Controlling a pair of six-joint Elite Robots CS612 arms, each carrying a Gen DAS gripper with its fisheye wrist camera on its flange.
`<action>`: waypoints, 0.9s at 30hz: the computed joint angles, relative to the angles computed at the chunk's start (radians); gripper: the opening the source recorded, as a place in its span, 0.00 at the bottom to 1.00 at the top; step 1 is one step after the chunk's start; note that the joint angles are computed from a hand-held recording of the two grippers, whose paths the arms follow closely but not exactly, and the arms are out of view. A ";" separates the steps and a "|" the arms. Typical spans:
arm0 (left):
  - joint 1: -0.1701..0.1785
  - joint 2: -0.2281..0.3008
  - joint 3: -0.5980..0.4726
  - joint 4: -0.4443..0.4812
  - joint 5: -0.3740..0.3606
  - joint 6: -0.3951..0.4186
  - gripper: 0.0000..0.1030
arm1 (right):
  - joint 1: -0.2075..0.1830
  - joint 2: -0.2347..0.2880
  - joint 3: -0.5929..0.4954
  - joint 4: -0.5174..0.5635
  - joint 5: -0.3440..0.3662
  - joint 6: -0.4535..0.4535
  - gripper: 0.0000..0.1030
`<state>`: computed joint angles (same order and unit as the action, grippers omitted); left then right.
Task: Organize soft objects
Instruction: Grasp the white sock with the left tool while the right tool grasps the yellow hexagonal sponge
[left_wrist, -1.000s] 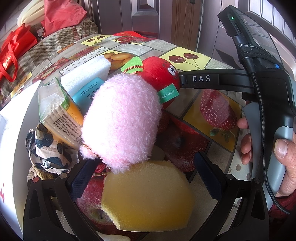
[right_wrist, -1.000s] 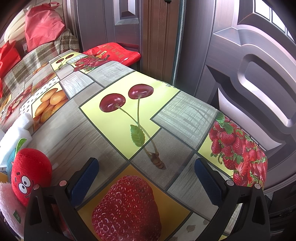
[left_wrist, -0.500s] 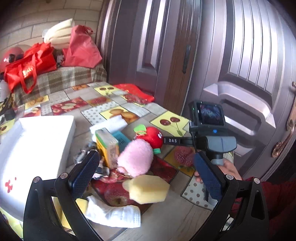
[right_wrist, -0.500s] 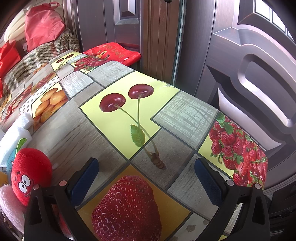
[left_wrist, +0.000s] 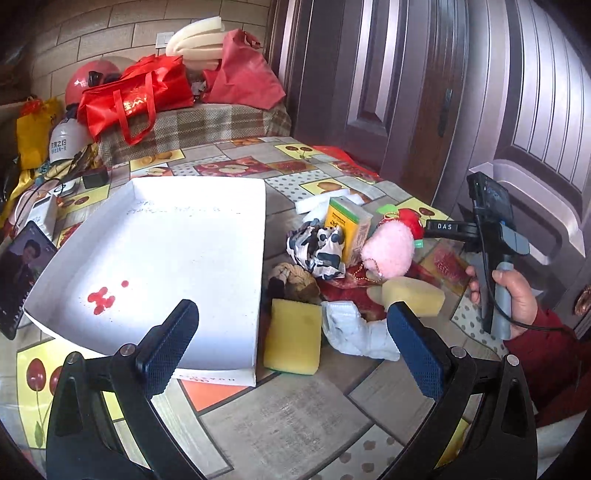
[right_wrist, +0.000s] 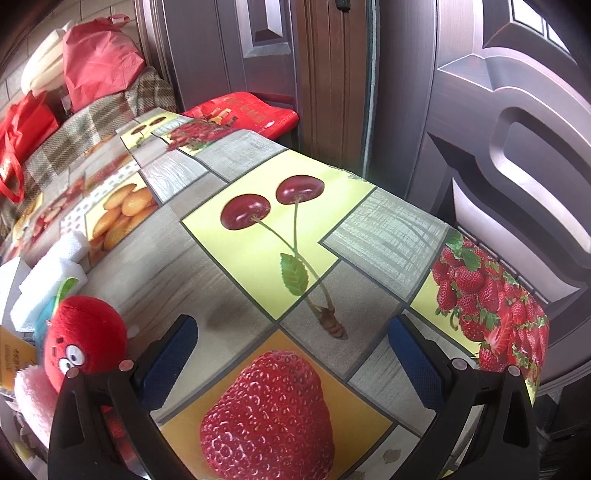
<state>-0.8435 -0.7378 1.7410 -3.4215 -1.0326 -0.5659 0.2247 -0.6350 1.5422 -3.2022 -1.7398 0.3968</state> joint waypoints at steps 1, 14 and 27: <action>0.001 0.006 -0.007 -0.016 -0.031 0.017 1.00 | -0.013 0.003 0.026 -0.105 0.066 0.005 1.00; 0.015 0.059 -0.160 0.234 -0.227 0.234 0.93 | -0.055 -0.061 0.152 -0.220 0.760 -0.684 1.00; 0.023 0.071 -0.184 0.315 -0.268 0.235 0.69 | -0.008 -0.061 0.113 0.123 0.720 -0.895 0.59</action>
<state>-0.8205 -0.6668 1.5573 -3.1064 -1.3007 -0.3309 0.2170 -0.6960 1.6548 -3.0788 -1.0199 -0.4987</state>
